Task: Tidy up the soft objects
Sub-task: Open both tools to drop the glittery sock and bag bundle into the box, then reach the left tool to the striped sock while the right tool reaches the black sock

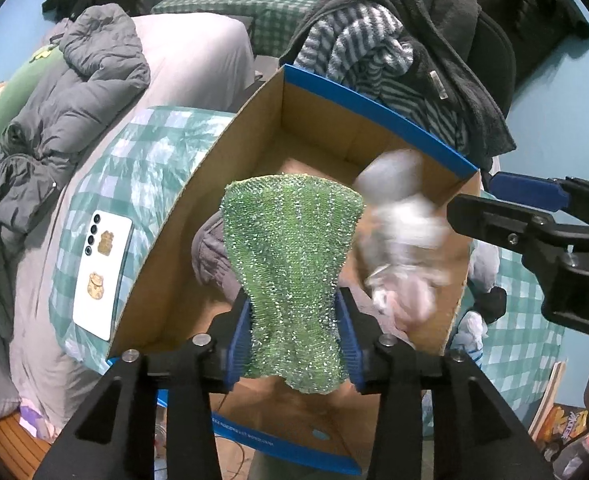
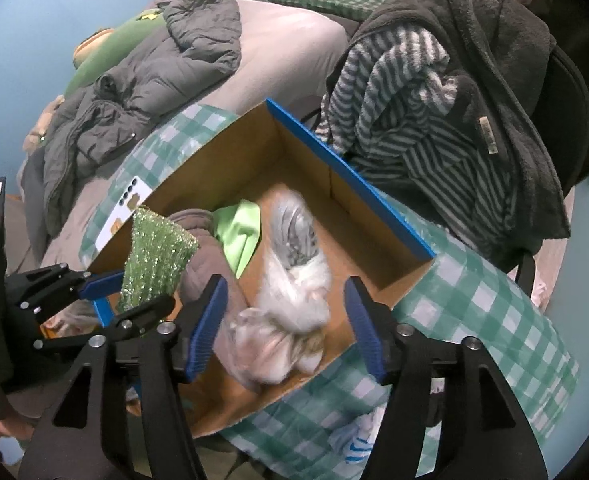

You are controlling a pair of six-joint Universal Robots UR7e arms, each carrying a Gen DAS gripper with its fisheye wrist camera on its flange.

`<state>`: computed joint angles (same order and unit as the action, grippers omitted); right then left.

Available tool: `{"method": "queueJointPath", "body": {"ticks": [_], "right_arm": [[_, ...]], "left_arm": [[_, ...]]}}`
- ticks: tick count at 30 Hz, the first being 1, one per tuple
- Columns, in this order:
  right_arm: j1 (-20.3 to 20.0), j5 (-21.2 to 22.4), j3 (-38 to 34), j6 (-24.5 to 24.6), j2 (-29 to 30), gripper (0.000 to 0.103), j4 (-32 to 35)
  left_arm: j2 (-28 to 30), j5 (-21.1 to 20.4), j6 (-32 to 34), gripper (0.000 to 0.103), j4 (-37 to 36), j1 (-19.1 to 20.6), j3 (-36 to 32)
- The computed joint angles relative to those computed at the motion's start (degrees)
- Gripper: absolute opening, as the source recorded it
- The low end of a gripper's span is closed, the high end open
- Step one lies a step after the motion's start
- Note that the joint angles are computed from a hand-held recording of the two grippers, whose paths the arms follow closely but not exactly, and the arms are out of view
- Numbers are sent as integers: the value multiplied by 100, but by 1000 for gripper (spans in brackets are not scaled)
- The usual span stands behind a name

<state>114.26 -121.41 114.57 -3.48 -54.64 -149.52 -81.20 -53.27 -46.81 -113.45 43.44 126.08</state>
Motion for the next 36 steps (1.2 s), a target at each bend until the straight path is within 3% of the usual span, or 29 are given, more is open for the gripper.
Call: {"method": "queueJointPath", "body": {"ticks": [7,11,23,36], "right_arm": [[0,-45,38,46,-149,67,25],[-38,-44,105,136,-300,67,114],[-236,-151,529,205,-883,68,121],[-733,-396,1040,130,-1665,68,336]], "left_arm": [[30,41,5,53,53,-74,-82],[136,177,-65,72,166,-150,-174],[298,72,-87,72,181,-306,-256],[683,-298,1,72,3,-624,-274]]}}
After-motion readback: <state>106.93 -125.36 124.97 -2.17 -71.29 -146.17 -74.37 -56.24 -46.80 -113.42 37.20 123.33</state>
